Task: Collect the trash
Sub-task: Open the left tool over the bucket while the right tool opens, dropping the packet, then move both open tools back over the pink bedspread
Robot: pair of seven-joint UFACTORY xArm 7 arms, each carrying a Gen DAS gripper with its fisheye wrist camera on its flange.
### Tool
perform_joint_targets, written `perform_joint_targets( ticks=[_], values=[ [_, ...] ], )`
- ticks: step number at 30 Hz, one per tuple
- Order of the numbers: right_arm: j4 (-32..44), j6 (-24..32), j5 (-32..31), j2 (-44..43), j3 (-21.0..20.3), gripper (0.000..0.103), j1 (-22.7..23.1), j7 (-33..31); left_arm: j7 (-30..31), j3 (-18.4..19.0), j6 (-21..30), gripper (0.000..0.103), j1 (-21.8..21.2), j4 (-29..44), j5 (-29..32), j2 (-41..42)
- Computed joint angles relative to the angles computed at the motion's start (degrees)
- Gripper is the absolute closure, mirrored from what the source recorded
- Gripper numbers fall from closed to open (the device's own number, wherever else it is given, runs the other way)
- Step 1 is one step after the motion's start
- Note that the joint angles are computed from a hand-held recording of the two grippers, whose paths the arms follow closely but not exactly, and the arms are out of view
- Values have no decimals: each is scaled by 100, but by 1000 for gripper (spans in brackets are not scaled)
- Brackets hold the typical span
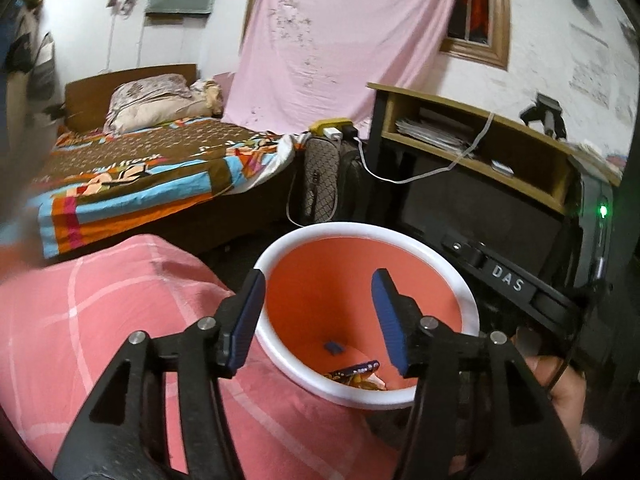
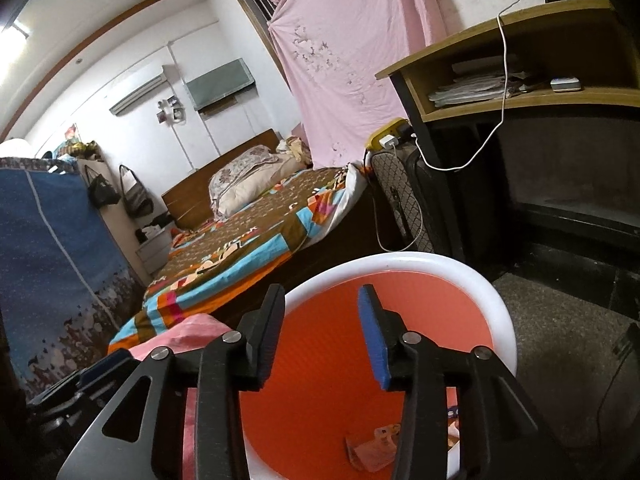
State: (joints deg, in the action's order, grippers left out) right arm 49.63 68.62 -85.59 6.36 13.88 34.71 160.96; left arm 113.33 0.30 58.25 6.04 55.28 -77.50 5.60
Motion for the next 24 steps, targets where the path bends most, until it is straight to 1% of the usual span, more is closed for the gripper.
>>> perform_joint_targets(
  ticks=[2,6,12,15,16,19,20,21,23,24],
  values=[
    [29,-17,31,15,-5,62,-6,-28,-76,12,-30,63,20,37,-63,41],
    [49,-98,28,16,-22,59,-23,-80,-297,-7,-245,58,22,91,-166,99],
    [25,-195,66,-8,-43,57,-54,-84,-507,-35,-358,50,36,145,-76,150],
    [15,-135,116,-19,-22,55,-43,-100,-506,-25,-405,41,65,116,-154,98],
    [27,-103,136,-10,-14,54,-35,-111,-505,-11,-418,34,83,102,-230,75],
    [18,-32,150,-15,-6,47,-14,-75,-625,24,-460,18,113,108,-373,48],
    [-3,1,123,-25,0,40,-3,-8,-643,32,-499,15,120,111,-448,44],
    [-21,35,101,-31,6,31,6,50,-631,41,-548,15,131,89,-575,27],
    [-43,107,76,-46,23,24,26,113,-608,65,-569,15,154,91,-727,34],
    [-35,117,86,-45,27,23,27,101,-592,68,-595,15,158,91,-782,35]
  ],
)
